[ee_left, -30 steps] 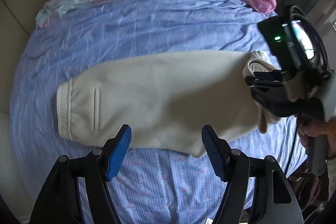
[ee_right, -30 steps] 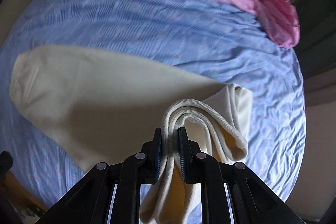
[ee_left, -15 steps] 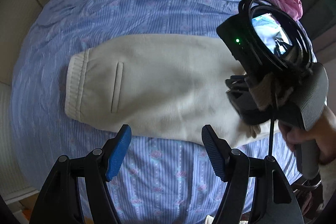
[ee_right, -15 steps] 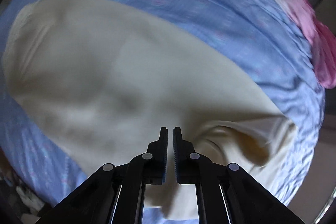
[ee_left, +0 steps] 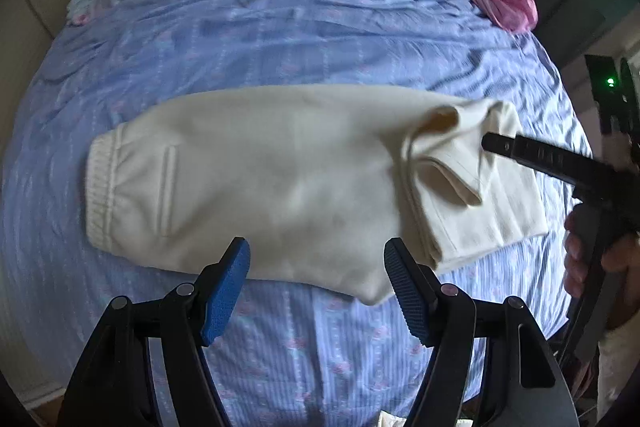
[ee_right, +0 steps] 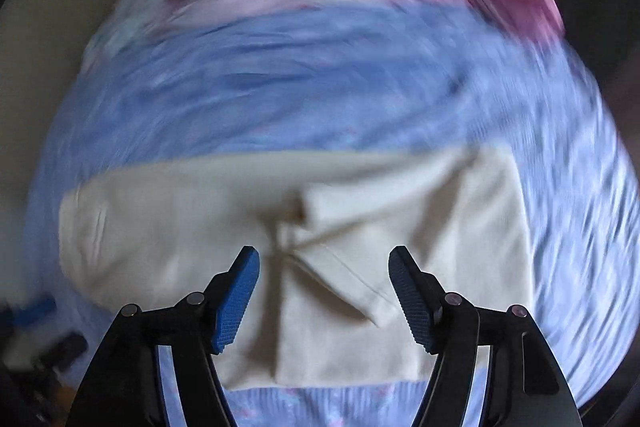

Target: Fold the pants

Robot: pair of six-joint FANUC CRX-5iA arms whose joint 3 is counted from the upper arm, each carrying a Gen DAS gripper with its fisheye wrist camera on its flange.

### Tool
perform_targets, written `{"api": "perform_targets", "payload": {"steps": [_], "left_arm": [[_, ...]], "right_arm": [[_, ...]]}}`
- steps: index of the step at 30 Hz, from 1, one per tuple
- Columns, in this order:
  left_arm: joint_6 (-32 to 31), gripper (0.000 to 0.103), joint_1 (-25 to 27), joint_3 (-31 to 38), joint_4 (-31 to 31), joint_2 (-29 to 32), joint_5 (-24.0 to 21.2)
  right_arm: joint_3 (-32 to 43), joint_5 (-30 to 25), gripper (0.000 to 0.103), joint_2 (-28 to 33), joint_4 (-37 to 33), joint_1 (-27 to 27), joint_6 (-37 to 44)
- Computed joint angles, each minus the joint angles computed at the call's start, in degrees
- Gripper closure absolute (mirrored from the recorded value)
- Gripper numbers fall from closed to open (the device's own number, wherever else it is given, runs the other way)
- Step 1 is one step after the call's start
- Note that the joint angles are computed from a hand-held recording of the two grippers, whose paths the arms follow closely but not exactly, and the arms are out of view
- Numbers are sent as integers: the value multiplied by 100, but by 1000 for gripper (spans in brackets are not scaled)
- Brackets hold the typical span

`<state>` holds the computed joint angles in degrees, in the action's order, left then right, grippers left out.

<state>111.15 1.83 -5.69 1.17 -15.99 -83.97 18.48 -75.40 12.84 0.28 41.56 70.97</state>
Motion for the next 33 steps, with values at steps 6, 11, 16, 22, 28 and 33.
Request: {"api": "perform_targets", "payload": {"steps": [6,11,16,22,28,33], "left_arm": [[132,35,-508,228,-89,372,-44],[217,34,-737,393,-216,573,-53],[320,35,-768,489,-240,719,-77],[328,34,-703,450,-261,692,-89],[478,35,-522,354,-291,606,-157],[532,35,-370,302,-410,478,-248]], "right_arm": [[-380,137,34,-135,-1044,-812,-874],[-630,103,34,-130,-1397,-1037,-1253],[-543,39,39,99,-1762,-1174,-1046],[-138,-73,91,428,-1678,-970,-517],[976,-110,91,998,-1341,-552,194],[2155,-711,79,1894,-1047,-375,471]]}}
